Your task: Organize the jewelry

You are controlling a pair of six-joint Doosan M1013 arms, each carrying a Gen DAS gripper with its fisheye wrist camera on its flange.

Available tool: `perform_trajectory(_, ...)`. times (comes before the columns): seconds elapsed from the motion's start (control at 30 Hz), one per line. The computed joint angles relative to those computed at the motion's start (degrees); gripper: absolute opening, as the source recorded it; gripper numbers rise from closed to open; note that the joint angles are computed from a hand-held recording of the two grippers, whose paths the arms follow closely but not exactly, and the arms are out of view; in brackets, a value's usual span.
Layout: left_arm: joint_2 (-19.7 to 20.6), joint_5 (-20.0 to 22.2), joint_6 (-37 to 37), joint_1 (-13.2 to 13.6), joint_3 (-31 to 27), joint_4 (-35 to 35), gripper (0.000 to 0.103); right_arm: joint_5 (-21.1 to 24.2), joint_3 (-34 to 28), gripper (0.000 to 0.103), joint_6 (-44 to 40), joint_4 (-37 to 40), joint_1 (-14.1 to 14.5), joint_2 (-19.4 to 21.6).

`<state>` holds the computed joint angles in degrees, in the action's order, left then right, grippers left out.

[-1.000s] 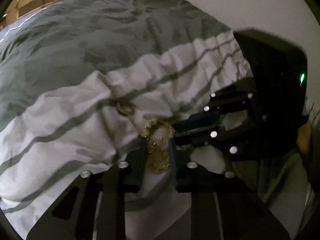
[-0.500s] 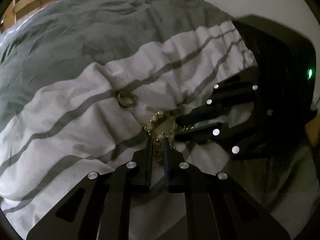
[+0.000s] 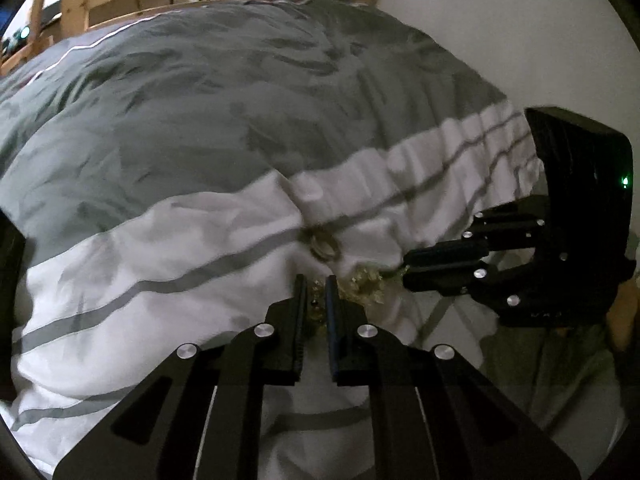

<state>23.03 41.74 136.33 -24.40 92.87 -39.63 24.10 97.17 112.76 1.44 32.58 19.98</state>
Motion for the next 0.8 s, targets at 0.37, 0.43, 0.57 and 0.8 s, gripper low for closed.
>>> perform_trajectory(0.37,-0.8,1.3,5.6,-0.5,0.8,-3.0,0.007,-4.7,1.2,0.014,5.1,-1.9,-0.5,-1.0)
perform_trajectory(0.43,-1.1,1.0,6.9,-1.2,1.3,-1.8,0.012,-4.1,1.0,0.014,5.4,-2.4,-0.5,-0.7)
perform_trajectory(0.57,-2.2,-4.1,8.0,-2.3,3.2,0.4,0.08,-2.8,0.6,0.015,6.8,-4.1,-0.3,-0.3)
perform_trajectory(0.8,-0.5,-0.2,3.1,-2.6,1.4,5.5,0.072,-2.3,0.2,0.015,6.8,-4.3,-0.1,0.0)
